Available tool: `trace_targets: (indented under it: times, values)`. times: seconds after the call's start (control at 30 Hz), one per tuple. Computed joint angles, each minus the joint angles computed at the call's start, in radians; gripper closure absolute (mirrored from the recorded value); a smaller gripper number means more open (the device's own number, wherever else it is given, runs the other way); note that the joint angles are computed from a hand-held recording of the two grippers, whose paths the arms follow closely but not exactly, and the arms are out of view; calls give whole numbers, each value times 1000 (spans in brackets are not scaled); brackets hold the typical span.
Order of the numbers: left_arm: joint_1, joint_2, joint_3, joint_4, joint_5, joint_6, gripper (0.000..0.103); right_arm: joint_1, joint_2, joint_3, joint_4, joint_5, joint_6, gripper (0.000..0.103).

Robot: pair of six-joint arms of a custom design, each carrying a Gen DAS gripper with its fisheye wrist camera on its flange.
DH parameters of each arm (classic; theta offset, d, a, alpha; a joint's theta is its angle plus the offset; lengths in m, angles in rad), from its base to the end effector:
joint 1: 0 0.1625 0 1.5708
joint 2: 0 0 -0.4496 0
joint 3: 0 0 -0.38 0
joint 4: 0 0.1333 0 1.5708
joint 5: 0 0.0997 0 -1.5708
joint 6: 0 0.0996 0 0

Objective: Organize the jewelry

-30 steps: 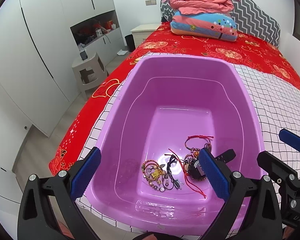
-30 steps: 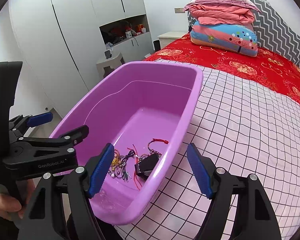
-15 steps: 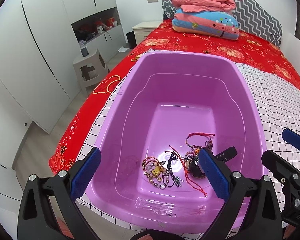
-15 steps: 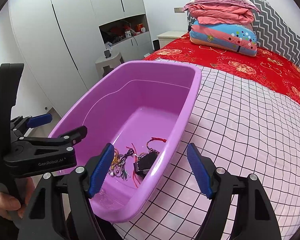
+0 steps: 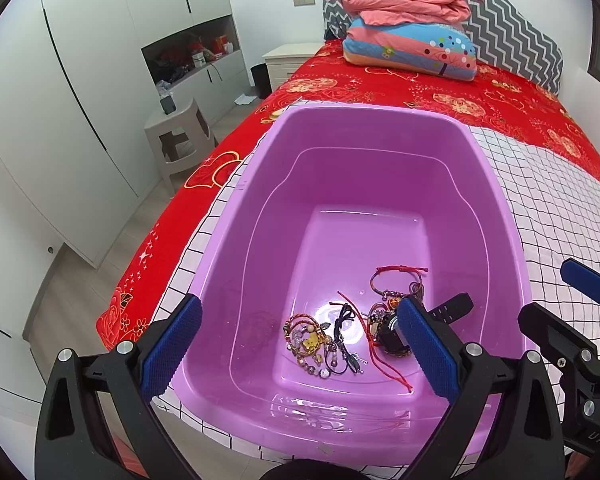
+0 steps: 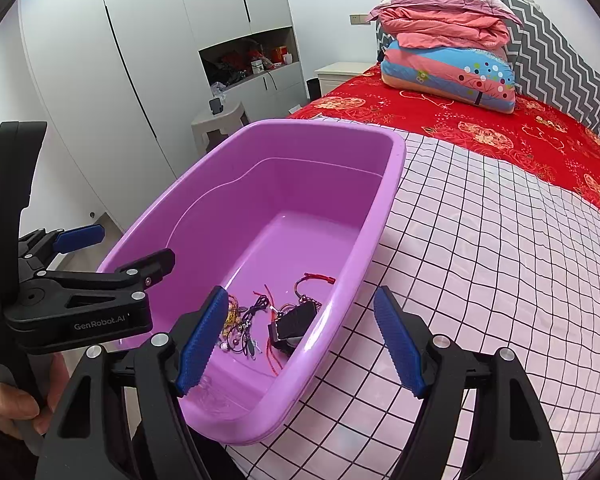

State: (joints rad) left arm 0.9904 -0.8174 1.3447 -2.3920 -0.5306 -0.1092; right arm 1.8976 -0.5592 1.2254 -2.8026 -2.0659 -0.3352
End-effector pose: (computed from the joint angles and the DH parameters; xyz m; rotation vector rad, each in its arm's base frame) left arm -0.2258 -0.7440 0.2798 0.3249 2.1350 -0.7163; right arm 0.3418 -0.7405 0.1456 0.6523 -2.4751 0.7391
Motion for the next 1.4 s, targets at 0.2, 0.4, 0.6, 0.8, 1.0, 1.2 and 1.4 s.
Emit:
trace_targets:
  times: [0.2, 0.4, 0.6, 0.8, 1.0, 1.2, 1.4]
  values:
    - [1, 0, -1, 0, -3, 1, 7, 1, 2, -2, 1, -1, -1, 31]
    - [0, 1, -1, -4, -1, 5, 7, 2, 1, -1, -2, -3, -2, 31]
    - [0, 1, 0, -4, -1, 8, 6, 2, 0, -1, -1, -6, -7, 31]
    - [2, 2, -13, 11, -5, 10, 6, 3, 0, 0, -3, -8, -5, 31]
    - [2, 3, -15, 13, -1, 11, 6, 4, 0, -1, -4, -8, -6, 31]
    - [1, 5, -14, 2, 1, 25, 6, 4, 0, -1, -5, -9, -6, 31]
    - [5, -2, -12, -10, -20, 15, 6, 3, -3, 1, 0, -11, -5, 31]
